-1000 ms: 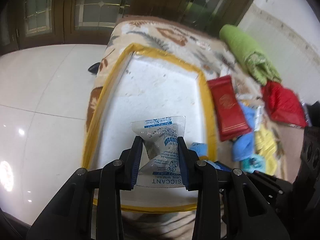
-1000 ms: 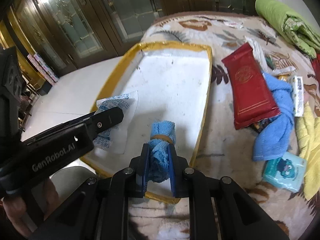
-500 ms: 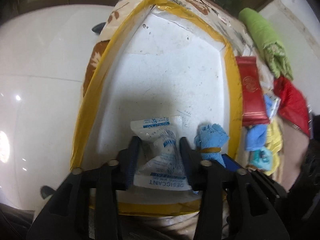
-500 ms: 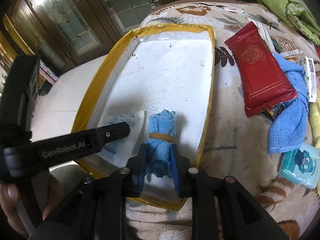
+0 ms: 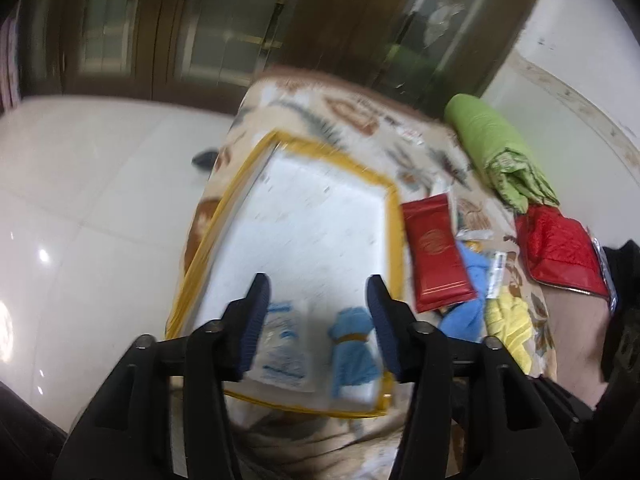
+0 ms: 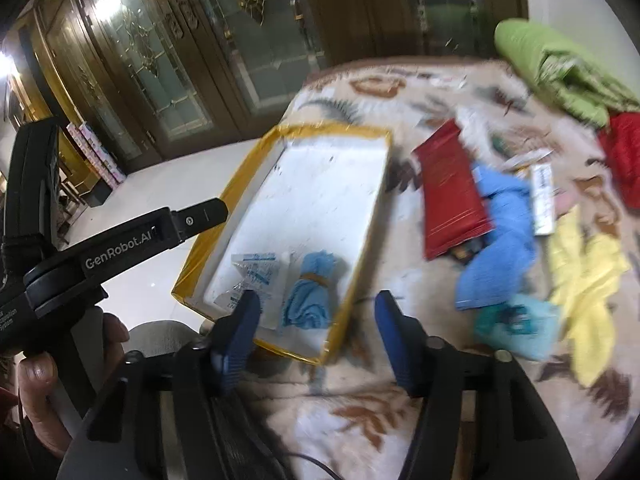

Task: Organize soft objects
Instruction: 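Place the sachet in the box with left tool while right tool drops the blue towel there, then grasp the teal tissue pack with left tool while right tool grasps a yellow towel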

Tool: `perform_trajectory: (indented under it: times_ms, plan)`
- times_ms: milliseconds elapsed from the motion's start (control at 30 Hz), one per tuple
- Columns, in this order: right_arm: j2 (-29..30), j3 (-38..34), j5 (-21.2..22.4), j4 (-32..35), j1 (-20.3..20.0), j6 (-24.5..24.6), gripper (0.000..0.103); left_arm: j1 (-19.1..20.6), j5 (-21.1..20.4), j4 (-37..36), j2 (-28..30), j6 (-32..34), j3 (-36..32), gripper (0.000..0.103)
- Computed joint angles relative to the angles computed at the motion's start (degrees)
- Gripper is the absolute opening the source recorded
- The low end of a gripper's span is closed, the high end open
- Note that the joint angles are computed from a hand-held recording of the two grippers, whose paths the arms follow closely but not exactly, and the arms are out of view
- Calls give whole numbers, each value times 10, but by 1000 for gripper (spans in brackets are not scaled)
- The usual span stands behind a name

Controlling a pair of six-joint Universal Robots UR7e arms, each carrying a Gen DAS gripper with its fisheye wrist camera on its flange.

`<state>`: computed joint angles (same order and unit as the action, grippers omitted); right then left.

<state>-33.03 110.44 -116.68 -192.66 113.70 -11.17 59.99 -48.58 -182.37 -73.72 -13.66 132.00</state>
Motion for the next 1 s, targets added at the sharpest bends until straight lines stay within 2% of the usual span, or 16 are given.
perform_trajectory:
  times_ms: [33,100,333,500,600,833,1000]
  plan:
    - [-8,9,-3,-13,3,-8,64,-11,8,-9,0,4,4,66]
    - [-21,20,-10,-22,5,-16,71,-31,22,-30,4,15,11,66]
    - [-67,61,-7,-33,-5,-16,73,-66,34,-4,22,18,8,66]
    - [-89,86,-34,-59,-19,-20,73,-79,17,-2,38,18,6,66]
    - [-108,101,-37,-61,-36,-10,73,-83,1,13,50,8,-1,66]
    - [-145,127,-9,-55,-88,10,73,-70,-43,43,90,-7,-28,66]
    - [-159,135,3,-45,-120,21,73,-54,-102,61,127,0,-56,66]
